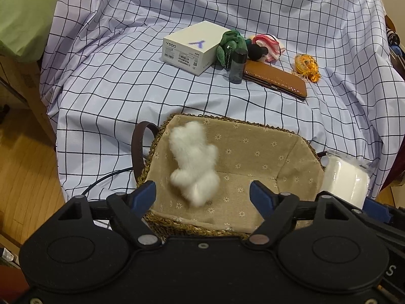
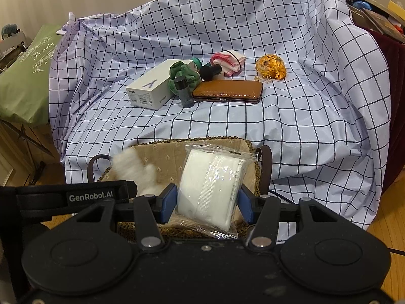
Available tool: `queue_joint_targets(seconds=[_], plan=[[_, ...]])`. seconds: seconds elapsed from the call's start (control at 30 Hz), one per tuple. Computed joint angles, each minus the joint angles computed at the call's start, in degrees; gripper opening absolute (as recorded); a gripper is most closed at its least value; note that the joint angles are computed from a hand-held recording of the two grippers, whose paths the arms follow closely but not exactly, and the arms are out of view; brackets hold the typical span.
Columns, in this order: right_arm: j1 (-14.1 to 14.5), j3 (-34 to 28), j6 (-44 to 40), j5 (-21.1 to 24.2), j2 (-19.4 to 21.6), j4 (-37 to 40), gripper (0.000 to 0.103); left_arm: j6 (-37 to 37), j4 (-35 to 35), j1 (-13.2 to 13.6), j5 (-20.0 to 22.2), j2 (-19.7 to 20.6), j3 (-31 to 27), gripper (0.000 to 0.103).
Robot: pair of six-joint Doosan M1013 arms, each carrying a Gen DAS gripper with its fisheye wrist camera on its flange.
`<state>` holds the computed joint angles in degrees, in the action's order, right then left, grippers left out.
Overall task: Organize soft objects
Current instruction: 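Open the left tool over the basket while the right tool releases the towel pack into it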
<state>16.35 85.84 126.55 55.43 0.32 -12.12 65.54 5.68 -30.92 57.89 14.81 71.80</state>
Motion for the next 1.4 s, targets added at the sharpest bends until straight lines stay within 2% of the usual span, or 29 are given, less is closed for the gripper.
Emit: queue_joint_targets(seconds=[0.07, 0.2, 1.4], plan=[[0.0, 0.0, 0.0, 0.1, 0.1, 0.1, 0.052, -0.1, -0.1, 0.0, 0.1, 0.0, 0.0, 0.077], [0.0, 0.0, 0.4, 0.0, 0.0, -0.2, 0.060, -0.2, -0.1, 0.0, 0.2, -0.1, 0.1, 0.077], [-0.1, 0.1, 0.1, 0.2, 0.0, 0.2, 0.060, -0.4, 0.0, 0.0, 0.3, -0.3, 0.4, 0.077]])
